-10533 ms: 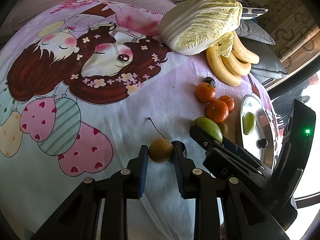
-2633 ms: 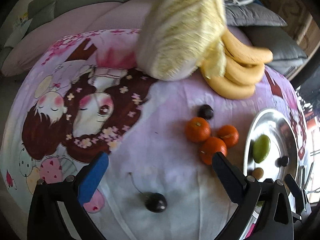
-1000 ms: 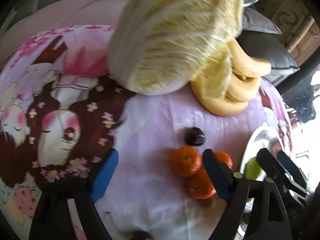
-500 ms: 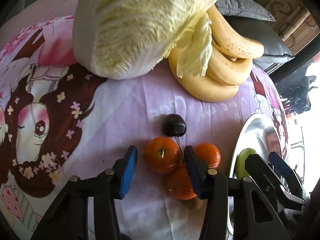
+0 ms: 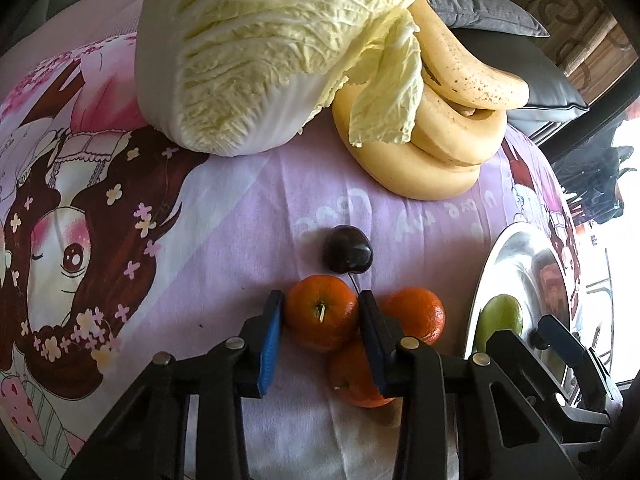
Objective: Organize fruits
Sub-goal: 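Close the left tool on a tangerine while the right tool moves toward a brown fruit, then close the right tool on the small brown fruit while the left tool holds the tangerine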
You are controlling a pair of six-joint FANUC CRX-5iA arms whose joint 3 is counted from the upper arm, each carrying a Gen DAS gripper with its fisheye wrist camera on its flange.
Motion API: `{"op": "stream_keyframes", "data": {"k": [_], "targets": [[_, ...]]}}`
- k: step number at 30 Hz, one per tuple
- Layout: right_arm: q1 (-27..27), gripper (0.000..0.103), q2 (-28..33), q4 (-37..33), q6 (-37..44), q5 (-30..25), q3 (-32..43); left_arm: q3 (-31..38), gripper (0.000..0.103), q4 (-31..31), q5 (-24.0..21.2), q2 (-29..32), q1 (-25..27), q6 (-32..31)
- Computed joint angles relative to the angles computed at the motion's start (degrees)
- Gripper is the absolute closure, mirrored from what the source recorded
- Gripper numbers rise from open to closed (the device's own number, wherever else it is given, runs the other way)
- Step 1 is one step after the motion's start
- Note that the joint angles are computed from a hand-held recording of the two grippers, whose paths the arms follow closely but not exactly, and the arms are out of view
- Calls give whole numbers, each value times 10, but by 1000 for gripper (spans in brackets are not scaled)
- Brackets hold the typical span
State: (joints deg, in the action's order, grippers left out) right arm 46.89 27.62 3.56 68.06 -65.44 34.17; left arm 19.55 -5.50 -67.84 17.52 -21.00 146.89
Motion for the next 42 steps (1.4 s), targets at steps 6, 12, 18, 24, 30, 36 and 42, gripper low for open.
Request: {"op": "stream_keyframes", "data": {"k": [6,12,18,24,30,36,42], "targets": [[-1,0,-2,-4,-2,-4,0,4,65,-2,-5,-2,-4,4],[1,0,-4,-2,1,-5,-3,6,66,-1,-9,-4,-5,14],[5,0,-8,-8,18,-8,-7,-16,66,4,-10,-21,-3,28],[15,0,-15,-3,34,-4,-17,-53,66,12,-3,-49,1,41],[22,0,-19,-22,72,-8,-16,-82,65,15,-4,-76,0,51],[25,1,-30,-52,123,3,-23,-105,65,5,-12,-107,-13,76],[28,12,-37,-68,158,7,-29,-122,65,-7,-21,-139,-15,94]]}}
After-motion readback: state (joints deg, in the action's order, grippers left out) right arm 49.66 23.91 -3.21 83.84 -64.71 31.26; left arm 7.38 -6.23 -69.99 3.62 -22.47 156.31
